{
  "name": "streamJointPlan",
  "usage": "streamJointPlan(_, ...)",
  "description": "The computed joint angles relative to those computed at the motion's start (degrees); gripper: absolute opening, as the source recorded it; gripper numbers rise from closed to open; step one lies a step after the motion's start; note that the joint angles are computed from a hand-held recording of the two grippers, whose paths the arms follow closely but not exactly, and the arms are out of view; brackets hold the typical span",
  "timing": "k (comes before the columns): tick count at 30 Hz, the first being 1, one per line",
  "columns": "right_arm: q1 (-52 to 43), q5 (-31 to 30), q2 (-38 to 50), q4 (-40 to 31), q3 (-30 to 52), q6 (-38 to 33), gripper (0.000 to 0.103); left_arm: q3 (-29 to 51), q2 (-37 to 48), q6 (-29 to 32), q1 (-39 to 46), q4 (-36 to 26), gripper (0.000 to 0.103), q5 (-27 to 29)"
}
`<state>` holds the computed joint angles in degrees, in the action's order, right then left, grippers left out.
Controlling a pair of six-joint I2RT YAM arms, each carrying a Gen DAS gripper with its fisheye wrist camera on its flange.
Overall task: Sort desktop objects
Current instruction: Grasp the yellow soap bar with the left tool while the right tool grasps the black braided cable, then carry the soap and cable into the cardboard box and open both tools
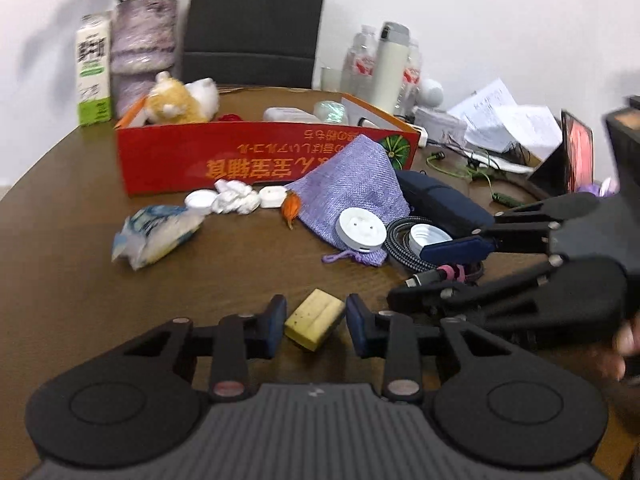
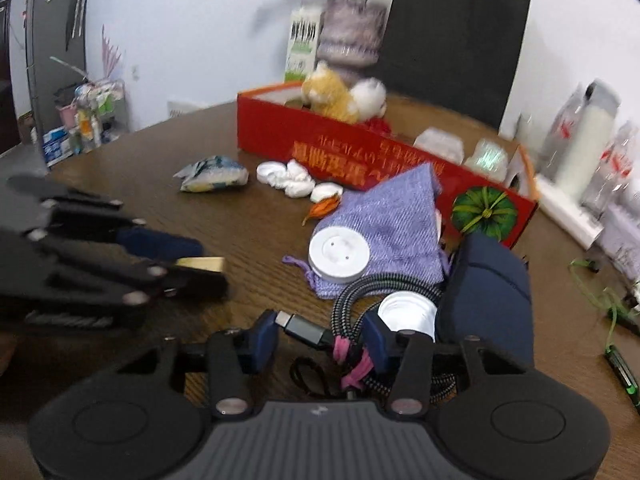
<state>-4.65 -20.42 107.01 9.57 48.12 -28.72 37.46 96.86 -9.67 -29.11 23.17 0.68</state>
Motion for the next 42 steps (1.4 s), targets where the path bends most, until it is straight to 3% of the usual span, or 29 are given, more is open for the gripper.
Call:
streamJointPlan(3, 0.2, 1.9, -0.3, -15.6, 7.8, -3.8, 0.042, -2.8, -3.1, -1.6, 0.1, -0.3, 0.033, -0.9)
streamJointPlan(5, 0.6, 3.2, 0.0, -18.4, 9.4, -3.2, 0.041, -4.2, -4.3, -2.4, 0.0, -0.1, 0.033, -1.6)
streamJointPlan(9, 1.2, 4.4, -2.6, -11.4, 4.1, -0.3, 0.038, -6.1, -6.9, -4.6, -0.3, -0.5, 0.033, -3.0)
streamJointPlan(14, -3.0, -3.6, -10.4, -5.5, -4.1, 4.8, 0.03, -9.0, -11.4, -4.2, -0.5, -0.7, 0.033, -3.6)
streamJointPlan(17, -6.5, -8.2, -15.9, -3.3, -8.1, 7.7, 0.016, -9.7, -13.0, -4.4, -0.8, -0.7, 0.033, -3.7)
streamJointPlan(20, -10.4, -11.4, -18.6, -2.7, -9.2, 10.4, 0.011, -10.0, -14.0, -4.5, -1.4, -0.6, 0.033, -4.1)
streamJointPlan(25, -16.9, -15.1, -20.1, -0.4, -10.0, 15.3, 0.008, -11.1, -15.5, -4.7, -3.1, 0.0, 0.033, -5.1)
streamJointPlan(29, -23.3, -21.8, -22.5, 1.6, -13.8, 17.5, 0.008, -11.4, -16.8, -5.1, -3.7, -1.5, 0.033, -4.8)
streamJointPlan(36, -27.7, -27.3, -29.3, -1.6, -18.3, 18.3, 0.007, -11.5, -18.7, -5.5, -6.7, -2.6, 0.033, -6.1)
streamJointPlan(42, -25.0, -24.3, -41.2, -3.5, -24.2, 17.2, 0.007, -13.2, -25.0, -6.7, -9.5, -4.7, 0.033, -8.6)
